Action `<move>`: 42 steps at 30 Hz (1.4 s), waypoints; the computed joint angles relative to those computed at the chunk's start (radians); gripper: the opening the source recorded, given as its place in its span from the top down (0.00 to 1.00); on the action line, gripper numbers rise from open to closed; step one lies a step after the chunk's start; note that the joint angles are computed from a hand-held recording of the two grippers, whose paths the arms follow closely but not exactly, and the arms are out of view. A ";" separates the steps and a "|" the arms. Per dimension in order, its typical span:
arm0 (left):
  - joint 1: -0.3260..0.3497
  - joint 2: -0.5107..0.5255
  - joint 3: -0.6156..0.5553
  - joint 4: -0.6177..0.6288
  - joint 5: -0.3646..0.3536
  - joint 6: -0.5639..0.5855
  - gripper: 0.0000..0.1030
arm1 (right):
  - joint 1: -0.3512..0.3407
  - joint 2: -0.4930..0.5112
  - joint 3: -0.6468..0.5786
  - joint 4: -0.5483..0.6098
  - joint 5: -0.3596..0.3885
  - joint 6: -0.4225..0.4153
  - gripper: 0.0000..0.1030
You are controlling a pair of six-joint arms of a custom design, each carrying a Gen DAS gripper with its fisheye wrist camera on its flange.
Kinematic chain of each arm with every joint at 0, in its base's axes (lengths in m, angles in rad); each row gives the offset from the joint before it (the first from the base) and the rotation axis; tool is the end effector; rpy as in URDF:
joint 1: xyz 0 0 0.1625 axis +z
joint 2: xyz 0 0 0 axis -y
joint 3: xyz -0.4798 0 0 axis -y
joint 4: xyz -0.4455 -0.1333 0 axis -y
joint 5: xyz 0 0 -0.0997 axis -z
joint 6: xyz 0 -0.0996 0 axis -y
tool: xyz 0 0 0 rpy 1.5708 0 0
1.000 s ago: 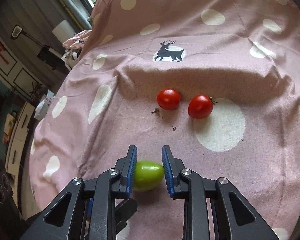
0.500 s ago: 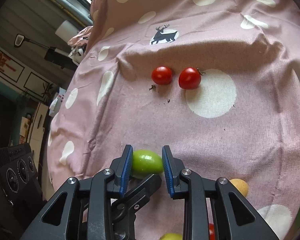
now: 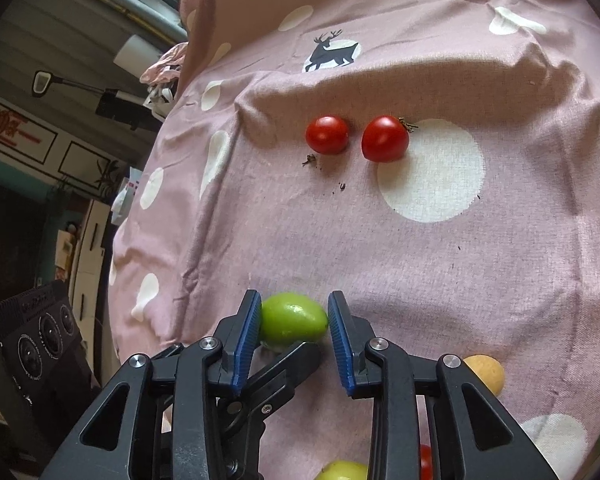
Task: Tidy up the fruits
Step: 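Carry the green plum in the right gripper over the green bowl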
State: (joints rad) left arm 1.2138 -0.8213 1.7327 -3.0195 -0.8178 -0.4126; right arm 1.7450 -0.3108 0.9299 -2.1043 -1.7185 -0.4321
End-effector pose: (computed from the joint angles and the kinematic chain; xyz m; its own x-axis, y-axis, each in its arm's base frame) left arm -0.0638 -0.7475 0.1502 -0.8587 -0.3896 -0.3329 -0.0482 0.7081 -0.7044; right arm 0.2747 -0.8762 -0.0560 -0.8103 -0.5779 0.0973 -0.5639 0.8141 0.1390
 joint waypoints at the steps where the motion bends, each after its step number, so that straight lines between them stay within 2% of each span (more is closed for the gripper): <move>1: -0.001 0.002 -0.002 0.003 0.009 -0.002 0.55 | -0.001 0.002 -0.007 0.014 0.002 0.002 0.68; 7: -0.005 0.014 -0.014 0.024 0.065 0.006 0.54 | -0.005 0.013 -0.034 0.079 0.020 0.005 0.66; 12: 0.001 0.016 -0.014 -0.005 0.056 0.012 0.61 | -0.007 0.019 -0.030 0.081 0.033 -0.002 0.62; 13: 0.001 0.015 -0.013 -0.009 0.050 0.019 0.66 | -0.007 0.018 -0.023 0.068 0.035 -0.006 0.62; 17: -0.011 0.024 -0.012 -0.033 0.070 0.039 0.66 | 0.000 0.003 0.016 0.007 0.014 -0.017 0.62; 28: -0.074 0.018 0.043 -0.224 0.125 0.165 0.66 | 0.011 -0.101 0.184 -0.188 0.072 -0.079 0.62; 36: -0.116 0.025 0.065 -0.308 0.108 0.284 0.66 | 0.010 -0.200 0.347 -0.386 0.100 -0.099 0.62; 42: -0.140 0.035 0.064 -0.361 0.121 0.330 0.66 | 0.011 -0.238 0.397 -0.448 0.112 -0.129 0.62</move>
